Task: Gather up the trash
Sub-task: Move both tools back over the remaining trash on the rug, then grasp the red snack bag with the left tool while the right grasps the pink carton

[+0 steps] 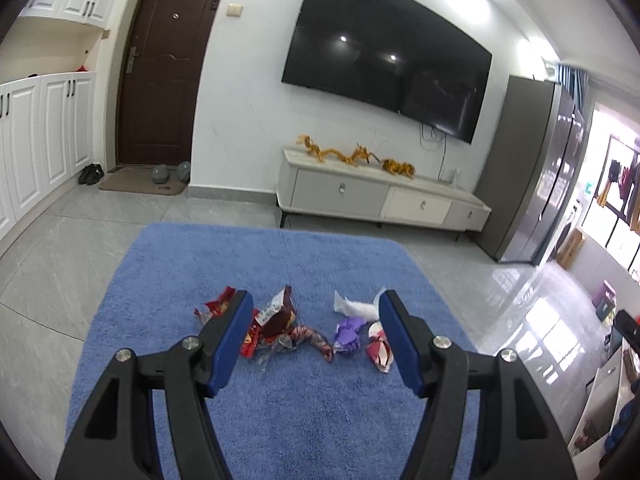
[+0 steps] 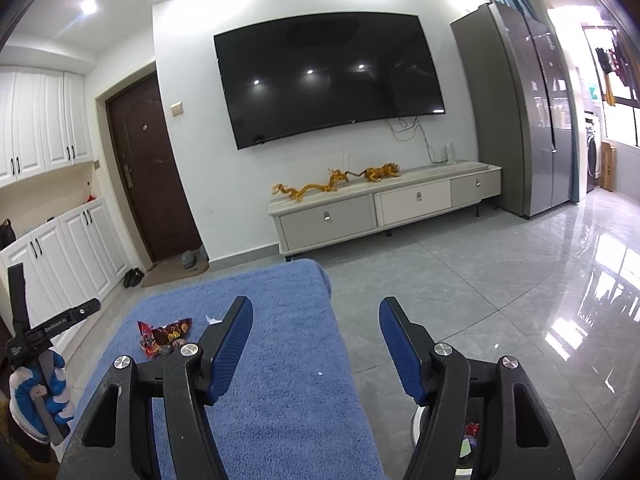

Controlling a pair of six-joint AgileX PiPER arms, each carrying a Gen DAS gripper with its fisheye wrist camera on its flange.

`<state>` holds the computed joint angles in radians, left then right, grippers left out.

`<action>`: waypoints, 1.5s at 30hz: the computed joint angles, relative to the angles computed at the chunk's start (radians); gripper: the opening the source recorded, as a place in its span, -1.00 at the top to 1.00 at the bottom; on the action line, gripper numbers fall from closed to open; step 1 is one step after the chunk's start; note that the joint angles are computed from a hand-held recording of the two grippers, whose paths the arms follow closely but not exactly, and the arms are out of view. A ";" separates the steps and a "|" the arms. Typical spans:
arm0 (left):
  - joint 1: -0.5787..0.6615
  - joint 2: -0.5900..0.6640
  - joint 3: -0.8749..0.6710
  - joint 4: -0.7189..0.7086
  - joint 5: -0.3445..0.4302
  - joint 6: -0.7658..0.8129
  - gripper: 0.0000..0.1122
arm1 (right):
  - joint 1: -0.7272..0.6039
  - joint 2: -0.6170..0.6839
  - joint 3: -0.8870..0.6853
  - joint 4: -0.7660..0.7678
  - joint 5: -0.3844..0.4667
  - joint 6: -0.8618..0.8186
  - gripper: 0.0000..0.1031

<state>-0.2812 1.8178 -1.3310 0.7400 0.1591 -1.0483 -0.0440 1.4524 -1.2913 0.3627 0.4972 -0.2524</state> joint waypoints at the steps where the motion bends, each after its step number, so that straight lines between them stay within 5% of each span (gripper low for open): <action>1: -0.007 0.023 -0.021 -0.036 0.008 0.035 -0.12 | 0.007 0.015 -0.009 -0.003 0.000 0.003 -0.23; 20: 0.146 0.384 -0.332 -0.317 0.116 0.309 -0.12 | 0.157 0.451 -0.323 0.039 0.133 -0.050 -0.23; 30: 0.202 0.587 -0.604 -0.632 0.221 0.621 -0.12 | 0.212 0.731 -0.618 0.076 0.292 -0.067 -0.23; 38: 0.221 0.635 -0.658 -0.771 0.252 0.743 0.33 | 0.239 0.916 -0.837 0.082 0.415 -0.035 -0.22; 43: 0.214 0.609 -0.605 -0.713 0.206 0.706 0.68 | 0.244 0.998 -0.963 0.071 0.482 -0.020 0.30; 45: 0.210 0.595 -0.582 -0.673 0.193 0.662 0.74 | 0.234 0.994 -0.958 0.095 0.486 -0.037 0.33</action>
<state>-0.0716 2.4129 -1.9135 0.0665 0.3516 -0.3858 0.1902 2.4466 -2.2497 0.4578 0.9830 -0.2896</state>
